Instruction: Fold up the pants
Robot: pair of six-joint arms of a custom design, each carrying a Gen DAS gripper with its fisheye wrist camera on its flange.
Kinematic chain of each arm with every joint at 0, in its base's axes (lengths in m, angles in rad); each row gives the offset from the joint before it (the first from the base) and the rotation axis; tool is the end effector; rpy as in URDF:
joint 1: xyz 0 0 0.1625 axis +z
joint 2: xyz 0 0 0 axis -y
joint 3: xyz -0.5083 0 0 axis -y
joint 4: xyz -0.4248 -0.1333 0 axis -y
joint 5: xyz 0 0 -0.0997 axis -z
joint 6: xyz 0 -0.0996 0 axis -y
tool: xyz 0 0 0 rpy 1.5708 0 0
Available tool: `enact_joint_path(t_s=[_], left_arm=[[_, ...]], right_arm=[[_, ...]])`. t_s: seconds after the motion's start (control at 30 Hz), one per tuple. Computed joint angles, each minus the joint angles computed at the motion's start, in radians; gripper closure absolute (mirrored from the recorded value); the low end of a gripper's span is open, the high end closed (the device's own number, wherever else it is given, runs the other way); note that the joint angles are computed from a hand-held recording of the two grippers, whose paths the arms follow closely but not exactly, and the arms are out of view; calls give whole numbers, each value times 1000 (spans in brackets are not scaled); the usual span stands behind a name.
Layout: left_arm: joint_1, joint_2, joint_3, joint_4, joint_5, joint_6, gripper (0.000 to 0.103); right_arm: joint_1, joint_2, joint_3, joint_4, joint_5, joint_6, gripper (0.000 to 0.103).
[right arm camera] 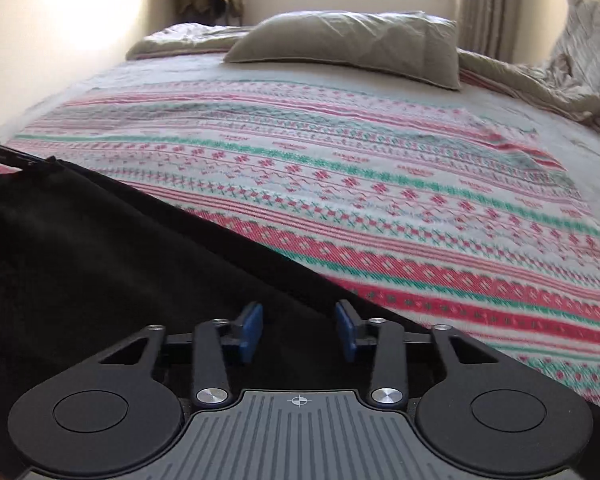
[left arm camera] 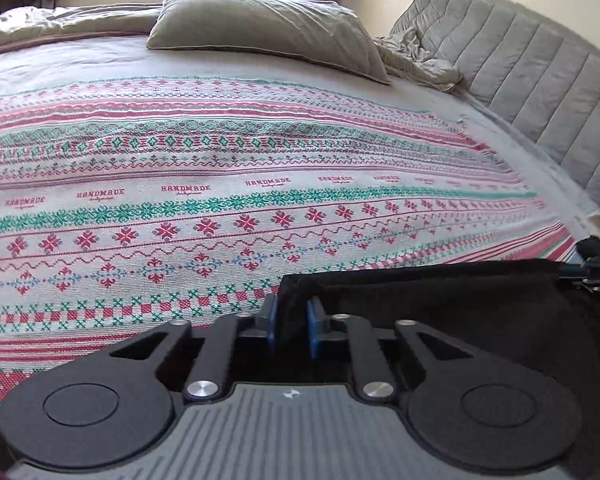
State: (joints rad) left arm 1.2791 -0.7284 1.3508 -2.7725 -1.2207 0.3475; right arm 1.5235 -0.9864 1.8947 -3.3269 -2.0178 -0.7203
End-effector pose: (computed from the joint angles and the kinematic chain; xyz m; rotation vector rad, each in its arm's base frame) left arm -0.0867 -0.8710 0.2295 0.7064 2.5833 -0.7836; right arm 0.0582 -0.6785 0.2668 0.5405 -2.2648 0.7720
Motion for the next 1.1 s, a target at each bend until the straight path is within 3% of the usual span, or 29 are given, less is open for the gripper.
enact_joint_path(t_s=[0.07, 0.23, 0.47, 0.57, 0.63, 0.67, 0.73, 0.77, 0.8, 0.9, 1.1], left_arm=[[5, -10, 23, -45, -30, -10, 95], [18, -25, 62, -166, -106, -36, 97], [15, 11, 36, -195, -47, -33, 97], [2, 34, 38, -231, 36, -6, 87], [-17, 34, 58, -280, 90, 6, 76], [-28, 31, 71, -299, 118, 14, 73], [-50, 16, 103, -322, 154, 48, 65], [-62, 6, 124, -338, 171, 62, 63], [-73, -6, 147, -347, 183, 68, 62], [-97, -49, 219, -345, 185, 56, 54], [-130, -104, 324, -301, 173, 26, 42]], right_arm=[[0, -6, 1, 21, 23, -5, 102], [16, 13, 22, -85, 6, -85, 103], [30, 57, -28, -168, -7, -114, 103], [22, 95, -66, -169, -45, -85, 103], [24, 121, -81, -185, -79, -60, 99], [28, 126, -78, -203, -89, -63, 92], [43, 118, -74, -213, -133, -60, 74], [49, 107, -68, -218, -153, -55, 58], [53, 95, -60, -236, -179, -48, 49], [53, 44, -38, -277, -272, -1, 49], [14, -106, 40, -187, -413, 232, 49]])
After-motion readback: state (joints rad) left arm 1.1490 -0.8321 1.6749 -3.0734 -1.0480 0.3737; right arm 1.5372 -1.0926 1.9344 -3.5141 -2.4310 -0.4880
